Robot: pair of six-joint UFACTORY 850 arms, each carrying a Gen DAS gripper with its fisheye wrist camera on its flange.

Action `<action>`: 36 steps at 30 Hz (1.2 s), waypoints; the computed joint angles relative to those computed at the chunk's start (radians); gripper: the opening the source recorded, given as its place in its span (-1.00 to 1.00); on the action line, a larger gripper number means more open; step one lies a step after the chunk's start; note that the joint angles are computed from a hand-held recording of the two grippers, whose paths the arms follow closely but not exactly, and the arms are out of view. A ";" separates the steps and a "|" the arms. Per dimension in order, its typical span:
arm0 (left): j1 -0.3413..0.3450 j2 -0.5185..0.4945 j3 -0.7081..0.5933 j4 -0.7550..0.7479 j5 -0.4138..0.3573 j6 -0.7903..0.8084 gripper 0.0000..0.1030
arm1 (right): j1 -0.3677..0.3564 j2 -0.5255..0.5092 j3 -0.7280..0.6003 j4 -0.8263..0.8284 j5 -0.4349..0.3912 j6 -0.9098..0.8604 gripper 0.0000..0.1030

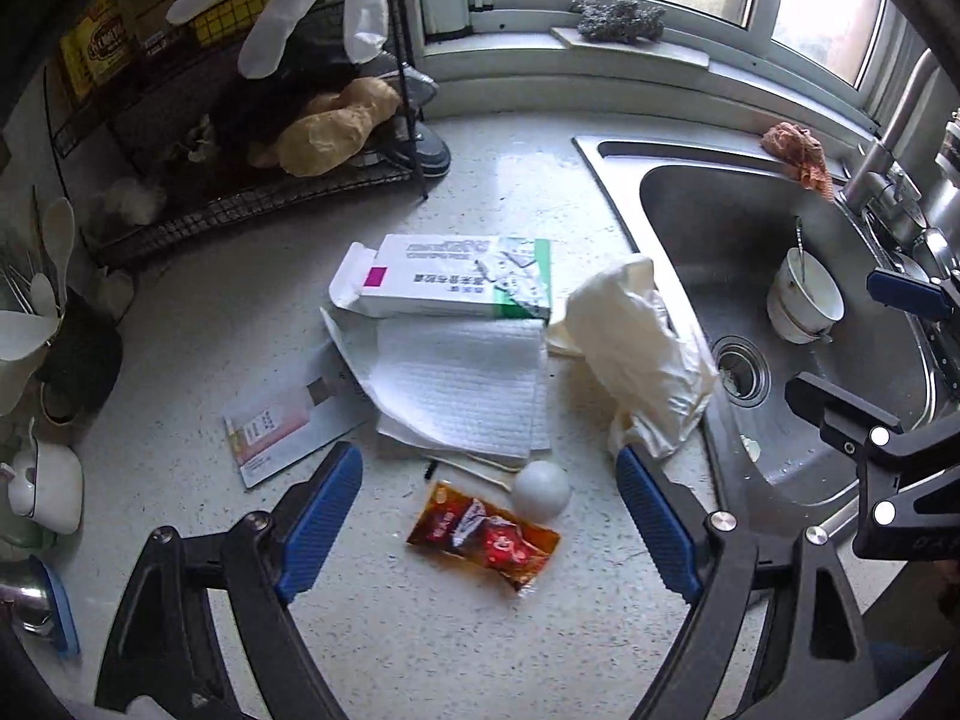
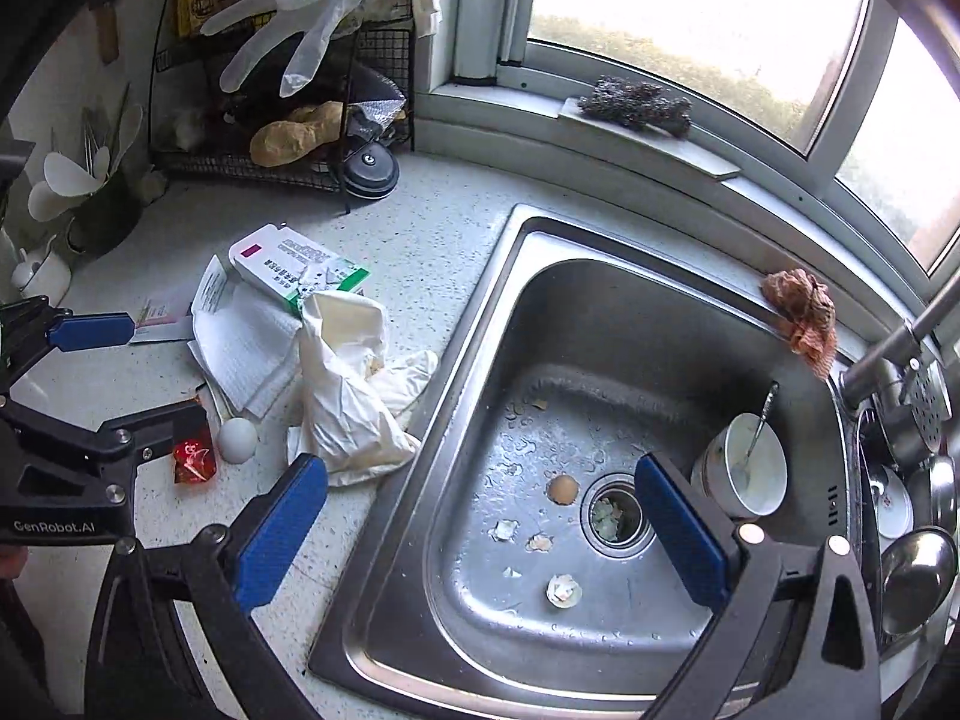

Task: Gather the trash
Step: 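Grasp the crumpled white plastic bag with the right tool, then grasp the flat clear packet with the left tool while the right holds the bag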

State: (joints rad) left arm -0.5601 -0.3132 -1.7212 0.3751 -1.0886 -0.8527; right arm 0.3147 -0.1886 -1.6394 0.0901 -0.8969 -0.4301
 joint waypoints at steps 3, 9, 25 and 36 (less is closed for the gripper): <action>0.040 0.031 0.062 -0.035 0.020 -0.008 0.66 | 0.035 -0.055 -0.041 0.001 -0.025 -0.030 0.99; 0.080 0.059 0.138 -0.046 0.020 -0.027 0.66 | 0.081 -0.143 -0.103 -0.005 -0.082 -0.081 0.89; 0.116 0.068 0.172 -0.070 0.061 0.029 0.66 | 0.103 -0.210 -0.159 0.031 -0.213 -0.052 -0.25; 0.160 0.125 0.212 -0.113 0.085 0.076 0.66 | 0.150 -0.126 -0.084 -0.050 -0.174 0.084 -0.86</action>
State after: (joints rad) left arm -0.3998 -0.1884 -1.5090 0.2622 -1.0033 -0.7763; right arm 0.4650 -0.3145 -1.7231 0.0405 -1.0710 -0.3466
